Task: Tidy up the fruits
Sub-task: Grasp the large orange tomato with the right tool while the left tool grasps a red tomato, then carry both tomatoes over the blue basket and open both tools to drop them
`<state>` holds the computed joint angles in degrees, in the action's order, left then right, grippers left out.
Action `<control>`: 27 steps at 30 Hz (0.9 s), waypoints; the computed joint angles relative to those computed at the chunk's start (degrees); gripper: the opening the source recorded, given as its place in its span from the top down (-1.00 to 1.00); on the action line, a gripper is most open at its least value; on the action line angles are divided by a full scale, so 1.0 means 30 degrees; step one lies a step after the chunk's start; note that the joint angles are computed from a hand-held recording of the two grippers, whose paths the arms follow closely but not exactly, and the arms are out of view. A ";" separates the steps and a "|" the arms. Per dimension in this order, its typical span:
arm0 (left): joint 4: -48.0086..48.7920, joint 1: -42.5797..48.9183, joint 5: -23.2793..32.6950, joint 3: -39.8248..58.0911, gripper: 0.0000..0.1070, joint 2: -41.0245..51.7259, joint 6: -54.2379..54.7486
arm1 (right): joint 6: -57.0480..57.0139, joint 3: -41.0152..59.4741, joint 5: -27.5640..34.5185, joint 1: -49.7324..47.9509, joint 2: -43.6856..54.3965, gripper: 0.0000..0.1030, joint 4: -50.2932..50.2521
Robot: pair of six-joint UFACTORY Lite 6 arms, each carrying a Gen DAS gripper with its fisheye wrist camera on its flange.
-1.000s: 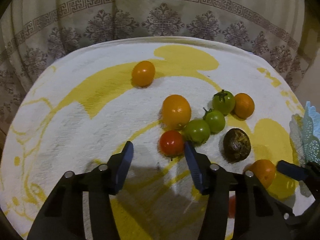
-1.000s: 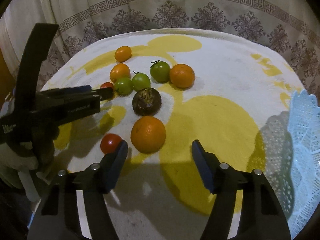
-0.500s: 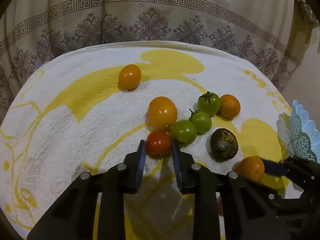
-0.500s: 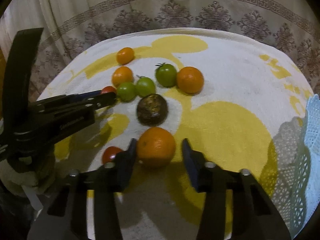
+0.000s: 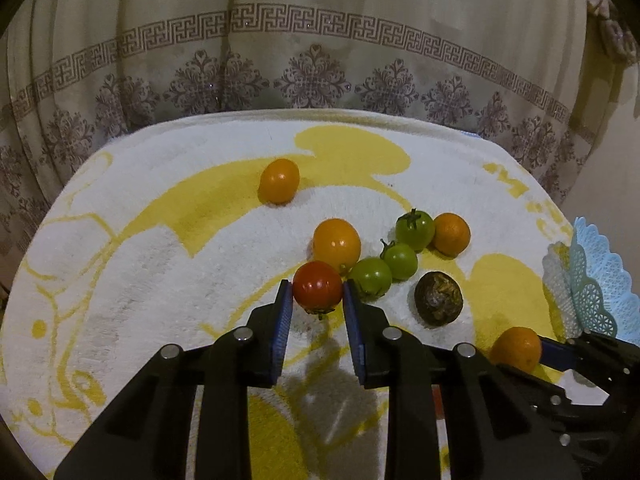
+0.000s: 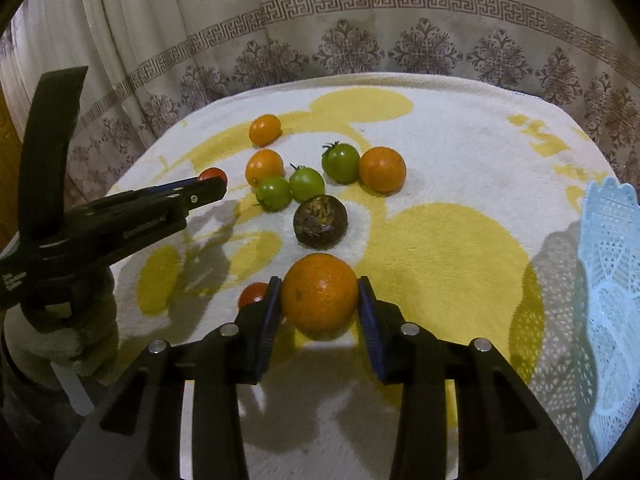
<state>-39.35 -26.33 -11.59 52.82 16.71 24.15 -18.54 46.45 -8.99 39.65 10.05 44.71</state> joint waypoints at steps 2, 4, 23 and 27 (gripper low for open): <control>-0.0317 -0.0096 0.0033 -0.0080 0.51 -0.0233 0.0305 | -0.1464 -0.0684 -0.0380 0.0338 -0.0976 0.24 0.1757; -0.0787 -0.0247 -0.0051 -0.0201 0.51 -0.0462 0.0784 | -0.3326 -0.1337 -0.0828 0.0683 -0.2094 0.24 0.3872; -0.9115 -0.5484 -0.1883 -0.2106 0.51 -0.4672 0.7947 | -1.5495 -0.8303 -0.3429 -0.0098 -1.3738 0.24 1.6507; -1.0884 -0.6949 -0.2271 -0.1610 0.51 -0.4622 0.9424 | -1.9789 -0.9784 -0.3342 -0.1680 -1.6675 0.24 2.0212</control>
<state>-72.00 -47.18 -18.40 47.99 2.84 52.42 -77.91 17.10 -19.01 34.61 -39.97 105.34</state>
